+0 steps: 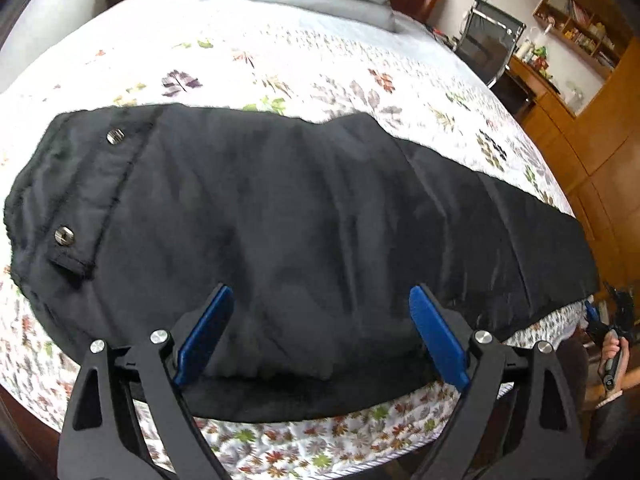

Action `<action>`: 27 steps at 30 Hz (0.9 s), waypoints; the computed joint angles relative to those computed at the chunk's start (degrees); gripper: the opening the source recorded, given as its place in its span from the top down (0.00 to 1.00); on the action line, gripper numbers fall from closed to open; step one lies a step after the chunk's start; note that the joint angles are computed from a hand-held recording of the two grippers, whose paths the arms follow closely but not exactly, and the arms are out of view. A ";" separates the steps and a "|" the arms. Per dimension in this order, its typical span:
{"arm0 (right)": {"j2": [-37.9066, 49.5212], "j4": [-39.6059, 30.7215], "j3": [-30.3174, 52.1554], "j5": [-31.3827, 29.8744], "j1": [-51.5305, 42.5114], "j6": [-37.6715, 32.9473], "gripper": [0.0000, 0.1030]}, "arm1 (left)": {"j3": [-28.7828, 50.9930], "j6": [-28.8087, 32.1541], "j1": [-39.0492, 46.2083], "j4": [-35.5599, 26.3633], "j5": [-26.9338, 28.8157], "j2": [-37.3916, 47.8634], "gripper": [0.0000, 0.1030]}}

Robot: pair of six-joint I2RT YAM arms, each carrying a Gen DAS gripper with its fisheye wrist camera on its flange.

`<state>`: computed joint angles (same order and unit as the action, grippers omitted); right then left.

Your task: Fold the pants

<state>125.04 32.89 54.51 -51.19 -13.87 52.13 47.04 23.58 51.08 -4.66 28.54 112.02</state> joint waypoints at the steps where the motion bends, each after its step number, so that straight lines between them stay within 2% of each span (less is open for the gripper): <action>1: 1.14 0.34 0.72 -0.12 -0.12 -0.03 0.36 | -0.37 -0.28 0.01 0.79 -0.64 -0.46 0.13; 5: 3.68 0.21 2.44 0.48 -0.11 -0.35 0.36 | -0.81 -1.32 1.40 2.32 -2.17 -1.68 0.12; 10: 8.18 7.52 4.71 1.69 2.91 4.57 0.37 | 0.42 -1.32 2.85 4.49 -7.48 -0.80 0.10; 11: 8.62 8.20 5.13 1.35 3.04 5.27 0.44 | 1.15 -1.30 3.04 4.38 -7.87 -0.17 0.10; 15: 10.68 14.36 5.80 -0.15 3.80 8.24 0.57 | 4.71 -2.30 4.68 2.23 -8.92 3.02 0.10; 17: 11.29 14.92 6.33 0.33 4.17 9.24 0.82 | 5.96 -2.87 5.73 1.27 -7.83 4.31 0.10; 19: 10.96 16.90 5.78 0.13 4.28 10.38 0.89 | 6.59 -2.44 6.48 1.01 -7.03 5.10 0.10; 25: -1.43 2.54 4.04 8.56 8.20 -3.39 0.92 | 5.66 -0.88 5.28 3.34 -9.00 5.80 0.08; 27: -6.96 -4.48 4.61 13.24 10.86 -9.30 0.92 | 4.79 -0.22 4.94 4.54 -9.80 5.65 0.07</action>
<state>118.08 28.40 59.12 -37.95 -3.01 42.83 51.84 23.35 56.02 -0.12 18.74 117.66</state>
